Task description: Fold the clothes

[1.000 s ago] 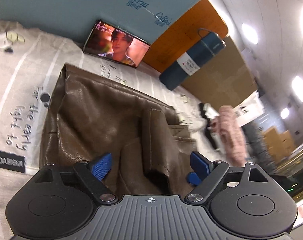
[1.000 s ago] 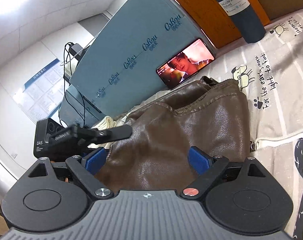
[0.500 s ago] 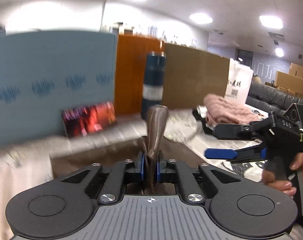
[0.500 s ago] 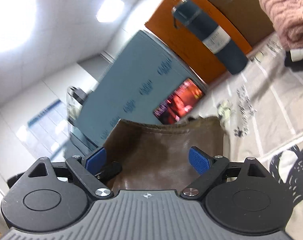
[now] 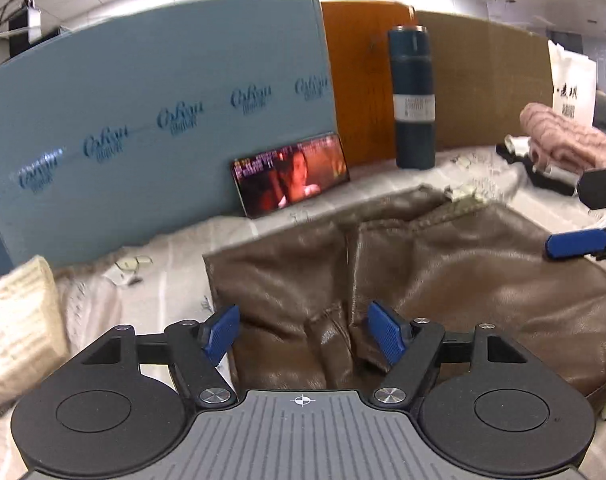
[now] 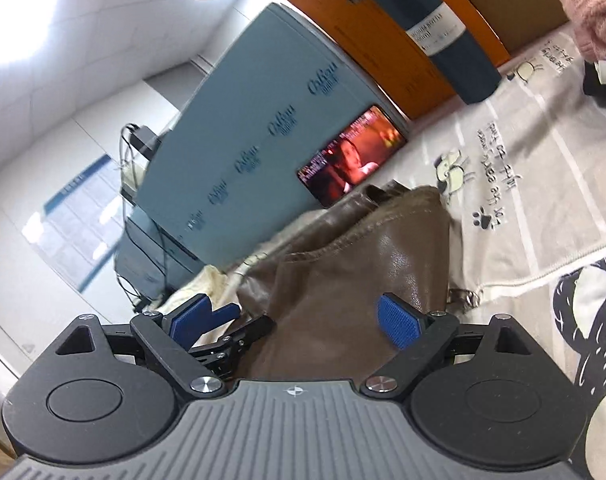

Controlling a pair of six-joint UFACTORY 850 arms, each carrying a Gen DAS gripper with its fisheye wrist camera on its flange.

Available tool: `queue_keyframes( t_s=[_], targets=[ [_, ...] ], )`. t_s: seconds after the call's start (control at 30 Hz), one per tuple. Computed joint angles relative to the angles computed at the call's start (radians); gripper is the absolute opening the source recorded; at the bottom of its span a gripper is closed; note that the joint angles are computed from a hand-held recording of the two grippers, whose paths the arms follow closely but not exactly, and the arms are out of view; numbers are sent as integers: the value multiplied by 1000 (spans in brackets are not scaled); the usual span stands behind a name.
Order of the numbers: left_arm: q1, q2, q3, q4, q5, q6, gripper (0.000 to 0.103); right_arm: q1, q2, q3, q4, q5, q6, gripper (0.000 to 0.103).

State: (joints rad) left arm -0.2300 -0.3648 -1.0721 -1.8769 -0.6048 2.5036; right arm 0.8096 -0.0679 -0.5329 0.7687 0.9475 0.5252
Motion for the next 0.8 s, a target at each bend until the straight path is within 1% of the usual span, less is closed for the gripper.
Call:
queue_keyframes(
  t_s=[0.07, 0.13, 0.23, 0.33, 0.4, 0.53, 0.6, 0.63, 0.73, 0.8],
  targets=[
    [3, -2, 0, -5, -6, -5, 76, 3, -4, -2, 4, 5, -6, 91],
    [19, -2, -6, 36, -29, -80, 76, 12, -6, 2, 13, 36, -6, 91],
    [58, 4, -34, 155, -99, -316, 78, 27, -9, 5, 55, 70, -22, 92],
    [105, 13, -50, 232, -167, -562, 91, 39, -16, 10, 98, 116, -12, 92],
    [138, 19, -47, 263, -198, -714, 92, 49, -20, 9, 143, 142, -14, 93],
    [192, 17, -51, 360, -267, -1001, 95, 52, -25, 0, 231, 130, -31, 94],
    [206, 7, -64, 430, -289, -1126, 95, 49, -27, -4, 262, 116, -34, 94],
    [211, 3, -67, 455, -298, -1171, 95, 46, -27, -5, 272, 104, -33, 94],
    [222, 4, -51, 476, -295, -1193, 96, 40, -30, -8, 296, 76, -32, 94],
    [229, 5, -40, 493, -304, -1203, 96, 40, -33, -8, 293, 77, -26, 94]
  ],
)
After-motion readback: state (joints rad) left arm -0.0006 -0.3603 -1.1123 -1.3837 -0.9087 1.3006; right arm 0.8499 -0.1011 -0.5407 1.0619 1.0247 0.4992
